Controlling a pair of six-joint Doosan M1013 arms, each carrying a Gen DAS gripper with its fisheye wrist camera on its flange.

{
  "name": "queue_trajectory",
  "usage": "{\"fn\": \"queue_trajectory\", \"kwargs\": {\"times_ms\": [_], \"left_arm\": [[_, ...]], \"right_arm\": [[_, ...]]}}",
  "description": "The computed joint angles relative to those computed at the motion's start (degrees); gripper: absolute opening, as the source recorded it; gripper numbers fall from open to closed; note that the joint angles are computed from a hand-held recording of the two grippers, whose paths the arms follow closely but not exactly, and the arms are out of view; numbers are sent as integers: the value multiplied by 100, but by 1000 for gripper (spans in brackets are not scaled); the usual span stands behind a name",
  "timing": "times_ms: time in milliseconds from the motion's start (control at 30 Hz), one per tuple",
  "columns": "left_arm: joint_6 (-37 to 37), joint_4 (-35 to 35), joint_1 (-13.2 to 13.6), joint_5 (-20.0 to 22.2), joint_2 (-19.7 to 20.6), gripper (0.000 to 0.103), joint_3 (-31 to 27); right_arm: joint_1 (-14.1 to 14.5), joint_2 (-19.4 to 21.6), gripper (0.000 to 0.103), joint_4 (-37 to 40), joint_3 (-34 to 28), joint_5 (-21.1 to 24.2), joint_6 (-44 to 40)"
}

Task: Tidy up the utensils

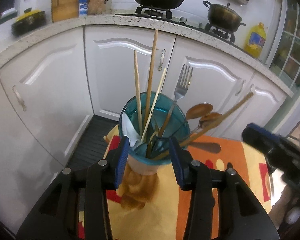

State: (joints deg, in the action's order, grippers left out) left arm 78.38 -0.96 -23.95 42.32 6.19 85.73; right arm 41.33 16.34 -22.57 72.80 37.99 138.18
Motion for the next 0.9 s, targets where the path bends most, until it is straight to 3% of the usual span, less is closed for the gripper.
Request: {"fn": "queue_trajectory", "kwargs": {"times_ms": [200,400,900], "left_arm": [[-407,491,-130,-29,-162,40,158],[-845,1116,-290,40,-252,40,222],[-1095,1457,-409,26,-399,40,357]], "right_arm": [[180,16,35,-452,41,405,399],[264,-38,41,-724,115,479,743],[380,14,43,-944,11,805,947]]}}
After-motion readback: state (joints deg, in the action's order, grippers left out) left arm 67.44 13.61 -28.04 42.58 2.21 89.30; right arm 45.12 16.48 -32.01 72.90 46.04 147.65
